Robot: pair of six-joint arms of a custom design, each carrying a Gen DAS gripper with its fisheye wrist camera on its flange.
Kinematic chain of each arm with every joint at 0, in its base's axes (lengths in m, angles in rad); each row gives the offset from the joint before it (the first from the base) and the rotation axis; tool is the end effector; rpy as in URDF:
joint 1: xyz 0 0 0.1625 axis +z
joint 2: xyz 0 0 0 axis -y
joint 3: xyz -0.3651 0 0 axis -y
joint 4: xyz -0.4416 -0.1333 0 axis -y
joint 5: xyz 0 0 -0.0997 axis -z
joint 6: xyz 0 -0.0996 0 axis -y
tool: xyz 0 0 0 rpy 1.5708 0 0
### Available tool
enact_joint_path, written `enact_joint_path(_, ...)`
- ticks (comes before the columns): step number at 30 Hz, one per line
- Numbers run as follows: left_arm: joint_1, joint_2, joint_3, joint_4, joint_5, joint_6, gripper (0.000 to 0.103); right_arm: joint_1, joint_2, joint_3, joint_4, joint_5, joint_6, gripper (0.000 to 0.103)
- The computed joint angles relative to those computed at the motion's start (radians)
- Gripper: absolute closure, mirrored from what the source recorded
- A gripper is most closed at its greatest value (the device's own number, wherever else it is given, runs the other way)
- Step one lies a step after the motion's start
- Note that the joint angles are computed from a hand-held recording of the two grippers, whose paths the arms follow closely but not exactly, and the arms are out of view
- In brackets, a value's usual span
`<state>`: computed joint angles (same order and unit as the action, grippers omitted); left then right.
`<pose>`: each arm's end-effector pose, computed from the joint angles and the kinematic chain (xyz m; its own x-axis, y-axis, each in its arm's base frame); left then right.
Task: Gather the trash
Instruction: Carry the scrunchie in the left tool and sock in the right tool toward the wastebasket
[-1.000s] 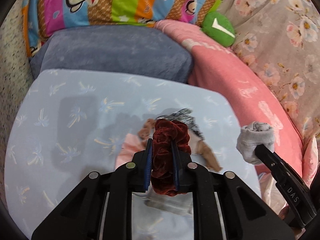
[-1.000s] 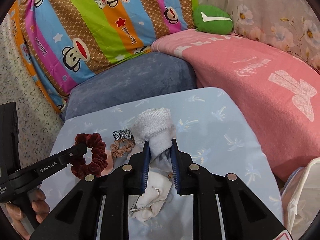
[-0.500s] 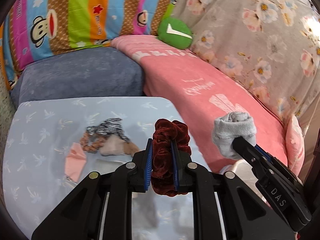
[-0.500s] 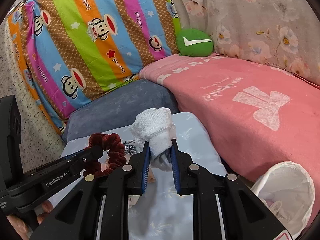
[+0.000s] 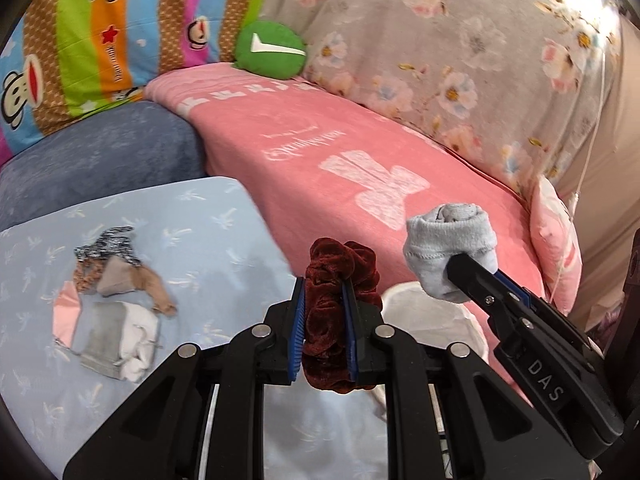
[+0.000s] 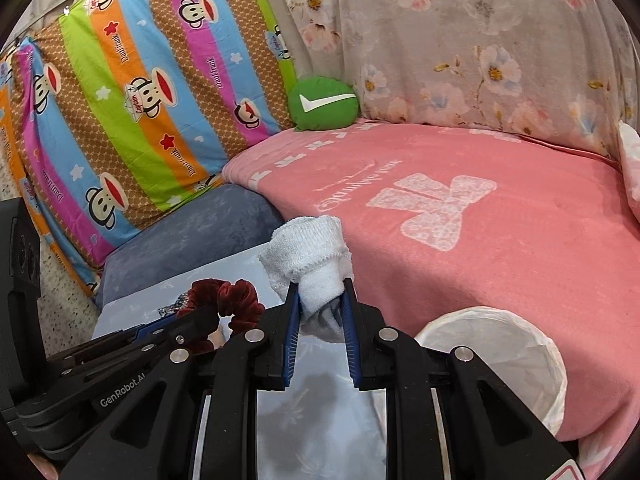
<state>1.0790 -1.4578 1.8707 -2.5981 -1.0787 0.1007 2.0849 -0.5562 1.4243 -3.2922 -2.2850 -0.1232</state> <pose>-0.1138 -0.5944 0.3338 -0.8621 0.2476 -0.4421 0.4749 0.6989 -0.5347 0.4122 -0.5915 0.0439 -0.8541 -0.0126 0.5200 -0.4316 0.5753 -0.6948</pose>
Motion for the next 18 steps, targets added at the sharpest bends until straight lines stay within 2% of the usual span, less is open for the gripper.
enact_joint_path(11, -0.076, 0.041, 0.045, 0.007, -0.029, 0.004, 0.086, -0.054, -0.162, 0.225, -0.107, -0.038, 0.034, 0.084)
enact_joint_path(18, -0.1, 0.078, 0.051, 0.014, -0.045, 0.005, 0.084, -0.083, -0.228, 0.311, -0.138, -0.05, 0.059, 0.083)
